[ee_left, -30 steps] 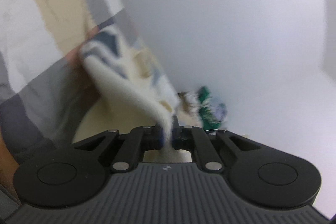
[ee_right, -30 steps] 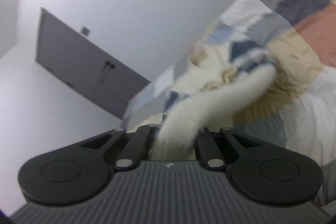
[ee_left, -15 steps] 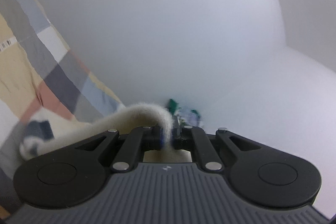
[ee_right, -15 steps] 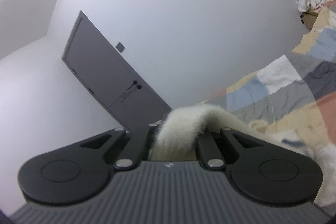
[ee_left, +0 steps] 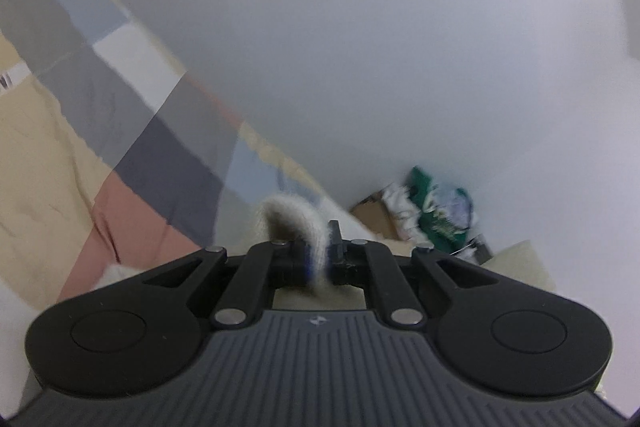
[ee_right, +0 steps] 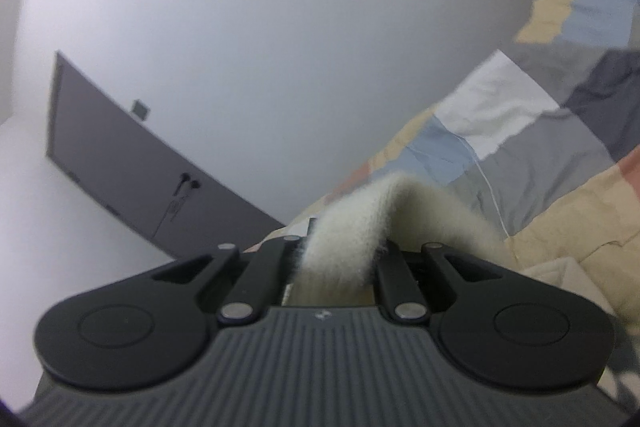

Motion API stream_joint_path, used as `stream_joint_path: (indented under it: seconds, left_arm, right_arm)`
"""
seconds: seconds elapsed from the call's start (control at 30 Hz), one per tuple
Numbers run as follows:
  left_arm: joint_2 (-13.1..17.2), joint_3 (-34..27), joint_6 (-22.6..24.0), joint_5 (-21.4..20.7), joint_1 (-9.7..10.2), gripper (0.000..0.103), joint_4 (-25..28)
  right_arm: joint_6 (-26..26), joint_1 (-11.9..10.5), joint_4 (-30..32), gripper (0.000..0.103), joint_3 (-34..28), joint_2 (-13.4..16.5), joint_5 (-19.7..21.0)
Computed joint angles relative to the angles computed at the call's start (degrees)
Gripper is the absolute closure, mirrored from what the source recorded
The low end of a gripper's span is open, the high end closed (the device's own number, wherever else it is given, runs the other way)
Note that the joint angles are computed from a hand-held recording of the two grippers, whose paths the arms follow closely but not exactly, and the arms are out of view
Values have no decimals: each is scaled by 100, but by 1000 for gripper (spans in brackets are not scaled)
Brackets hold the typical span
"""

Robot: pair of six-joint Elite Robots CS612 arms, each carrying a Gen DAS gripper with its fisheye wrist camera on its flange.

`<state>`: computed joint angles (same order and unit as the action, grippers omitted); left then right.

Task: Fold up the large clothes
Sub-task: 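Lift the sweater side edge with both grippers and fold it over the body, then open both grippers to lay the folded side on the sweater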

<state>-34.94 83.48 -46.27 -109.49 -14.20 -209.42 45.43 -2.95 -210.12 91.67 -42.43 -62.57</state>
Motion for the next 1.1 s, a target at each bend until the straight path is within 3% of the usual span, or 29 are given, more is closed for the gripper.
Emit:
stream_joint_path:
  seconds: [0.17,0.27,0.37,0.53,0.67,0.73,0.8,0.83,0.87,0.93,0.97,1.0,1.1]
  left_arm:
    - [733,-954,-262,-358,108,94,561]
    - [1116,-1540,16,-432,111,94,1167]
    - [1476,-2107,116,-487,107,94,1651]
    - [1757,-2587,455,-374,93,93,2231]
    - [1824,-2689,517,-356,83,91,2458]
    - [1805,-2628,375,-544,109,77,2258]
    - [1784,-2573,183,-766,141,25,2011]
    - [1728,-2484,153,-768,142,19,1862]
    - [1658,-2369,193,-749,143,18,1706]
    - [1503,-2134,349,-669,137,18,1483]
    - [1370,-1904,350,-427,113,18,1299]
    - [1241,-1679,365,-116,79,18,1152]
    - [947,-1150,498,177,46,18,822]
  right_arm:
    - [6,31,313,91,-628,625,-202]
    - [-183,38,680,91,-914,892,-332]
    - [90,57,928,91,-1187,1137,-617]
    - [40,85,1234,92,-1603,1477,-734]
    - [1,89,1533,91,-1778,1632,-632]
    - [-59,86,1627,91,-1780,1634,-541]
    - [-45,62,1520,90,-1693,1585,-468]
    - [-60,42,1438,88,-1636,1547,-409]
    - [-114,30,1376,83,-1586,1509,-368]
    - [-272,8,1191,57,-1424,1398,-284]
    - [-318,-1,1103,40,-1360,1355,-210]
    - [-399,-9,1005,39,-1270,1295,-145]
    - [-728,-27,651,38,-968,1089,58]
